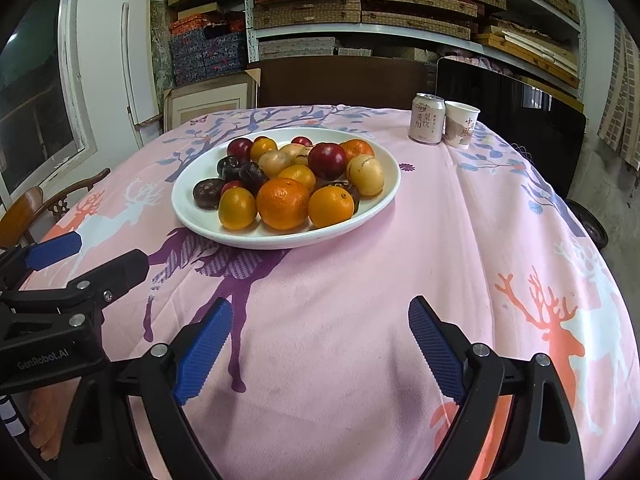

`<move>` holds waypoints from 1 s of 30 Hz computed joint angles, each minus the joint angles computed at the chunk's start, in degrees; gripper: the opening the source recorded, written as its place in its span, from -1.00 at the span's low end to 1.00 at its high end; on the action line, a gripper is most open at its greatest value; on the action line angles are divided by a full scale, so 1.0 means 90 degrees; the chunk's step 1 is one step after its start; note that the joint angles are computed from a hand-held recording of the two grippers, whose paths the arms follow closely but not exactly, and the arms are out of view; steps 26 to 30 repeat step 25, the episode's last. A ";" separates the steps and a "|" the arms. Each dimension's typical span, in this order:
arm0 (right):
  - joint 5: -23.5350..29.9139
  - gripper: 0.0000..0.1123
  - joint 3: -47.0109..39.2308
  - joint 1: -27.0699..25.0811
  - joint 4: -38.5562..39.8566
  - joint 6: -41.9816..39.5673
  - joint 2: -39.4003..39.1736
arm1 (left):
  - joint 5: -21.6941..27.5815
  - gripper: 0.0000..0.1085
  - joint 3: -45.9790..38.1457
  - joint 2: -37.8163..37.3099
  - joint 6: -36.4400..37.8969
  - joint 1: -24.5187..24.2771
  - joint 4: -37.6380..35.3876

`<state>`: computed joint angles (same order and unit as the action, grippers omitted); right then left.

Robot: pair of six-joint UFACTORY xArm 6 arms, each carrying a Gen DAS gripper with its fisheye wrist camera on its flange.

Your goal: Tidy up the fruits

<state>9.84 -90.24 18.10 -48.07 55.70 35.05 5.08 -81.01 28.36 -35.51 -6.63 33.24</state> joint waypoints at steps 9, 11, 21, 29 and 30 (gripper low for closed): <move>0.0026 0.61 0.0016 0.0006 0.0295 -0.0262 0.0004 | 0.0033 0.82 -0.0055 0.0023 -0.0248 0.0003 0.0321; 0.0052 0.61 0.0013 0.0013 0.0444 -0.0405 0.0016 | 0.0005 0.82 -0.0062 0.0013 -0.0457 0.0028 0.0624; 0.0049 0.61 -0.0007 0.0029 0.0484 -0.0472 0.0049 | -0.0197 0.82 -0.0056 -0.0003 -0.0717 0.0078 0.1122; 0.0053 0.61 -0.0014 0.0030 0.0499 -0.0484 0.0057 | -0.0171 0.82 -0.0040 -0.0006 -0.0550 0.0057 0.0929; 0.0053 0.61 -0.0014 0.0030 0.0499 -0.0484 0.0057 | -0.0171 0.82 -0.0040 -0.0006 -0.0550 0.0057 0.0929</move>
